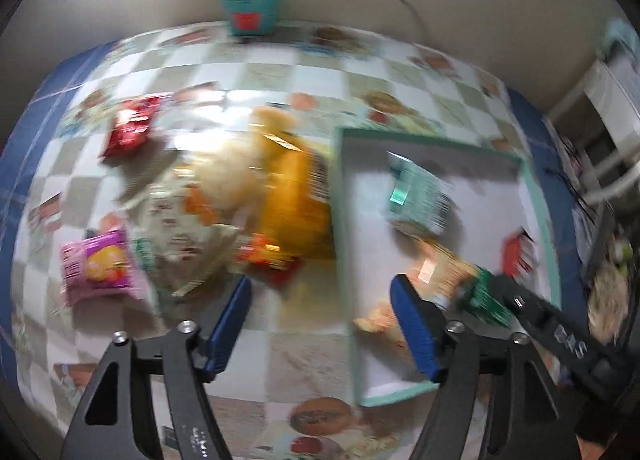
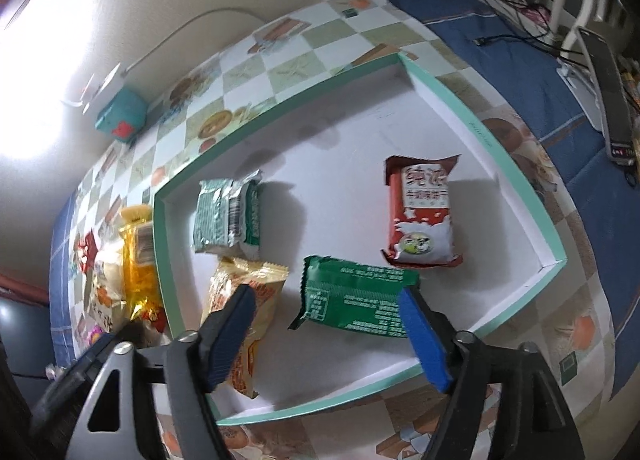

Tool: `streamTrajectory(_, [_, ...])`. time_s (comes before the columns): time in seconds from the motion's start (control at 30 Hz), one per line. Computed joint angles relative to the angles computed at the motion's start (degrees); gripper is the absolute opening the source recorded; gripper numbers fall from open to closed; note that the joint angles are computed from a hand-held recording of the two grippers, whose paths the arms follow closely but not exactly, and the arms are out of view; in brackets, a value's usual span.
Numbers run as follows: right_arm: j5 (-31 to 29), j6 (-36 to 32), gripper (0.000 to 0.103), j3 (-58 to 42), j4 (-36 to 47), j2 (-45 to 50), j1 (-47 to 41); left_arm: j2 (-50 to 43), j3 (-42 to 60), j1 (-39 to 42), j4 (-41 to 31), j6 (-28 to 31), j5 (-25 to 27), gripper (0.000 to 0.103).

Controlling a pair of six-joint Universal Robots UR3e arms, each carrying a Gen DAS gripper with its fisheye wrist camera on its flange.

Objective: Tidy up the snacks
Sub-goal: 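Lower the orange bread bag and green box into the tray, opening both grippers, then grasp the pink swiss-roll pack with the left gripper while the right grasps the white cookie pack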

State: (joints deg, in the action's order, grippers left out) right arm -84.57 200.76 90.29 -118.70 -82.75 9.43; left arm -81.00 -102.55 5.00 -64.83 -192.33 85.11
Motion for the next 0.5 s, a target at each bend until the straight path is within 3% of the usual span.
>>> streamTrajectory(0.13, [-0.59,-0.74,0.103,-0.84,-0.57,0.97,1.52,1.90,-1.87,3.41,-0.19,-1.42,1.93,0.079])
streamTrajectory(0.2, [-1.09,-1.40,0.103,-1.43,-0.75,1.59,2.32,2.92,-2.93,5.15,-0.48,-1.83,2.43,0.088])
streamTrajectory(0.43, [-1.03,-2.67,0.103,-2.58,-0.52,3.08,3.70,7.14,-6.27,12.26,0.19,-3.05,2.24,0.090])
streamTrajectory(0.5, [-1.49,-2.81,0.103,-2.58,-1.15,3.09,4.35,8.42,-7.25,14.51,0.33,-2.75,2.48,0.100])
